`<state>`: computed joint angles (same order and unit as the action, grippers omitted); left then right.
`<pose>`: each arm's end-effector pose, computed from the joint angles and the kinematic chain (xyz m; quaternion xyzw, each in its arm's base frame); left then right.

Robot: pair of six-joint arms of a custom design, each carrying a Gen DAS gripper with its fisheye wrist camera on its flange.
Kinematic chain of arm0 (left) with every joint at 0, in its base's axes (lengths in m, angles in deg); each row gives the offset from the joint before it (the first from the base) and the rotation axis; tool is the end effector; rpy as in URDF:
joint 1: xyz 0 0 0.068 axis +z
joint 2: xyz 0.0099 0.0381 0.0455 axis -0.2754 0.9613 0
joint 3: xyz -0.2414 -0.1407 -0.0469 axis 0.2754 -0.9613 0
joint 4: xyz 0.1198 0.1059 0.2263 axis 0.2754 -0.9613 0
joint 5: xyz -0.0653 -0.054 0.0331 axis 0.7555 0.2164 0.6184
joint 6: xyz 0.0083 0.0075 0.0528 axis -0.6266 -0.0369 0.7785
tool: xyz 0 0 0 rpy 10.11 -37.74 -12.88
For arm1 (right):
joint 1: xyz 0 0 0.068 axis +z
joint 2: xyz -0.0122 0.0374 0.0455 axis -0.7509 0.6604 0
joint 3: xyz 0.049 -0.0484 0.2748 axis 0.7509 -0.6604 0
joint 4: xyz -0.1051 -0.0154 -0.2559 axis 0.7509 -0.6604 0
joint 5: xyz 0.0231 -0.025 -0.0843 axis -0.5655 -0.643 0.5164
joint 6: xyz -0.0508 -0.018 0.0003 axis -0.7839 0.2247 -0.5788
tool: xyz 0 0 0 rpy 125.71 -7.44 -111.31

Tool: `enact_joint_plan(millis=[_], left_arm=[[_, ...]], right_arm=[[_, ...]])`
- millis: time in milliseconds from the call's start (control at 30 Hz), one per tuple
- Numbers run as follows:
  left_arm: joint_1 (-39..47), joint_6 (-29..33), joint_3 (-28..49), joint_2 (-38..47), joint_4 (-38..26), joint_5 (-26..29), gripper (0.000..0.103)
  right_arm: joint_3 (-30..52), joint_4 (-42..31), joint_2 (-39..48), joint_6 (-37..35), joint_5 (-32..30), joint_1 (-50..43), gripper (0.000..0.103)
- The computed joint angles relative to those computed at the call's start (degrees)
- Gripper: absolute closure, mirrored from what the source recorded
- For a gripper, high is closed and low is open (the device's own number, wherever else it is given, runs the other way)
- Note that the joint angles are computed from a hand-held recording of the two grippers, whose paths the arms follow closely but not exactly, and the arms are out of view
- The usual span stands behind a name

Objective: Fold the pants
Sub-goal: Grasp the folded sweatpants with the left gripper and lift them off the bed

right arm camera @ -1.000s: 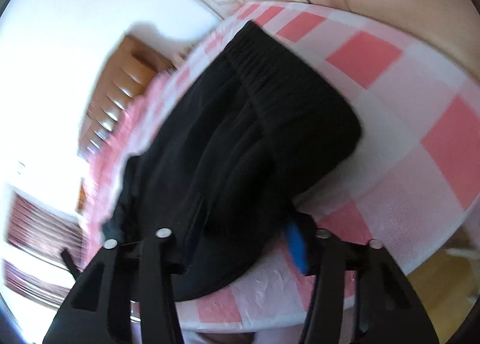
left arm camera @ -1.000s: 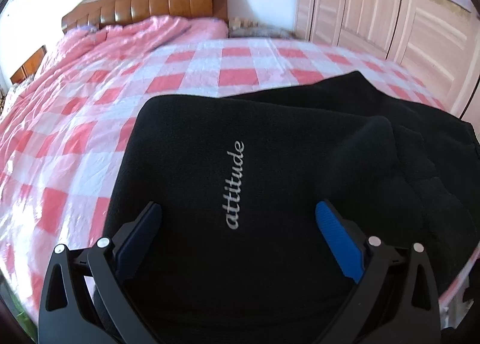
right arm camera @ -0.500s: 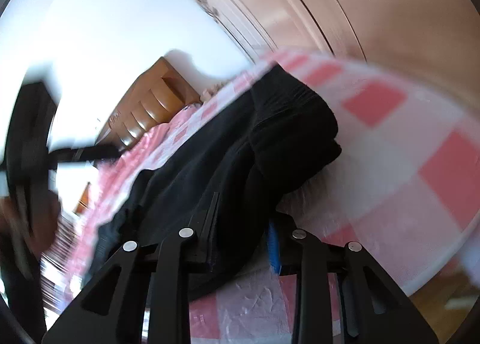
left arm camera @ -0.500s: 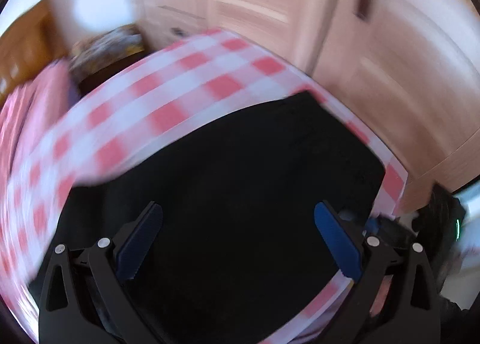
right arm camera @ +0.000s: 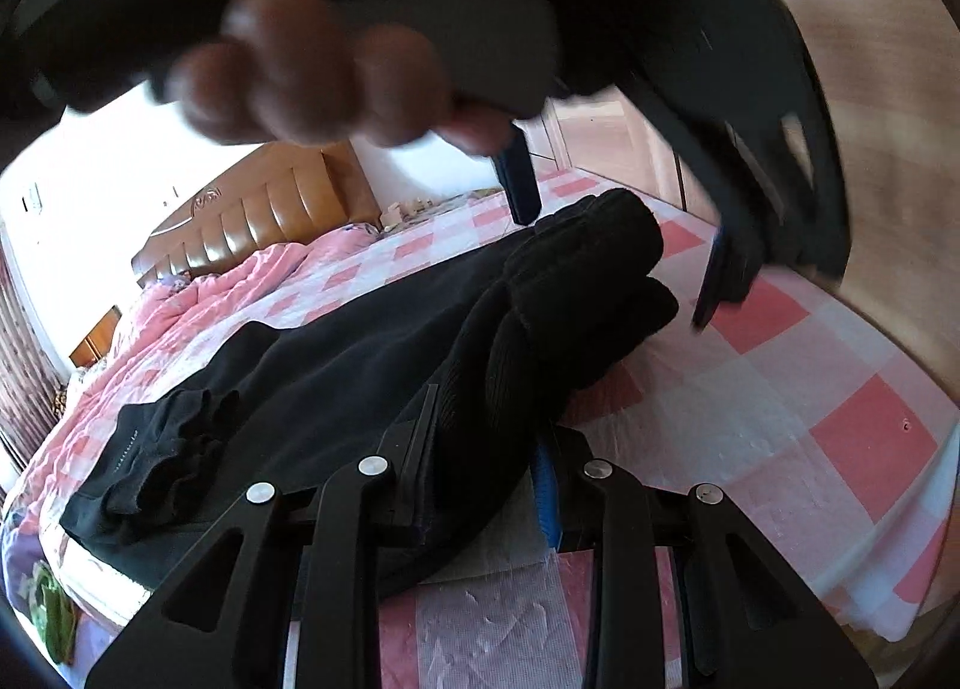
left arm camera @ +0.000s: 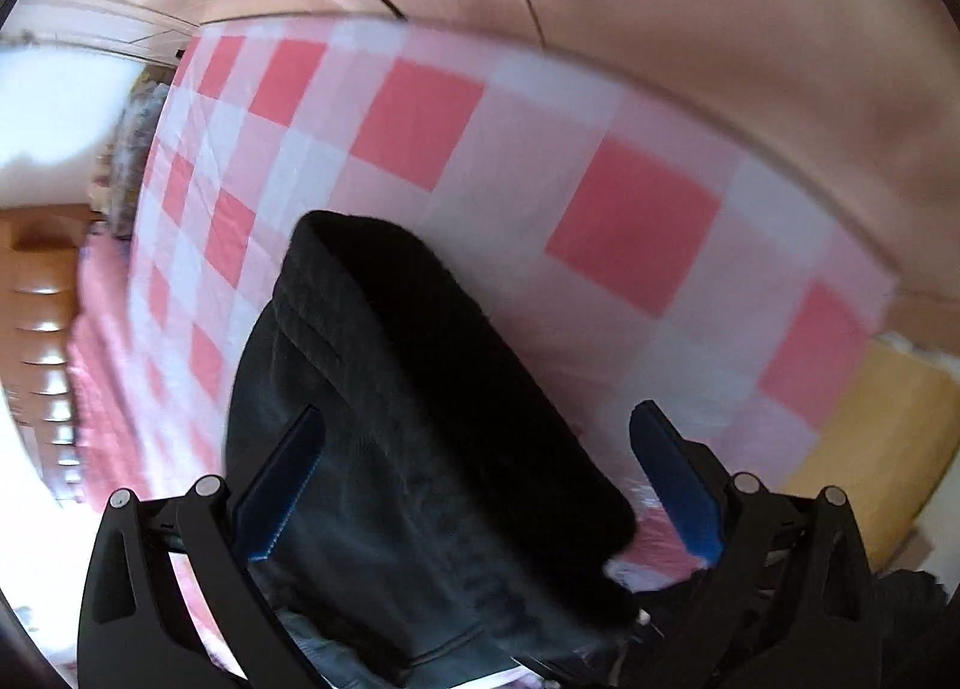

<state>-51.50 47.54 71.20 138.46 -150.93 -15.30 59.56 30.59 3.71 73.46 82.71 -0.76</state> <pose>0.3795 -0.2535 0.1758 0.4926 0.8467 0.2001 0.0187 0.2063 0.1977 0.1187 0.1065 0.8490 0.1289 0.5012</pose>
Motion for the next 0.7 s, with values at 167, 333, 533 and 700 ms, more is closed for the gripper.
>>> enact_joint_plan(millis=[167, 333, 533, 700], left_arm=[[-0.9, 2.2, -2.0, 2.6, 1.7, -9.5, 0.004], [1.0, 3.6, -4.2, 0.5, 3.6, -6.7, 0.064], [7.5, 5.5, -7.8, -9.6, 5.9, 6.1, 0.077], [17.5, 7.9, -8.0, -20.1, 3.1, 19.6, 0.078]], right_arm=[[0.2, -2.1, -0.9, 0.6, 1.3, 1.3, 0.074], [-0.7, -3.0, -2.8, 2.1, 0.1, 1.0, 0.066], [-2.3, -2.8, -4.1, 4.0, -1.8, 3.4, 0.004], [8.5, -6.5, 4.3, 1.9, -9.4, 5.9, 0.004]])
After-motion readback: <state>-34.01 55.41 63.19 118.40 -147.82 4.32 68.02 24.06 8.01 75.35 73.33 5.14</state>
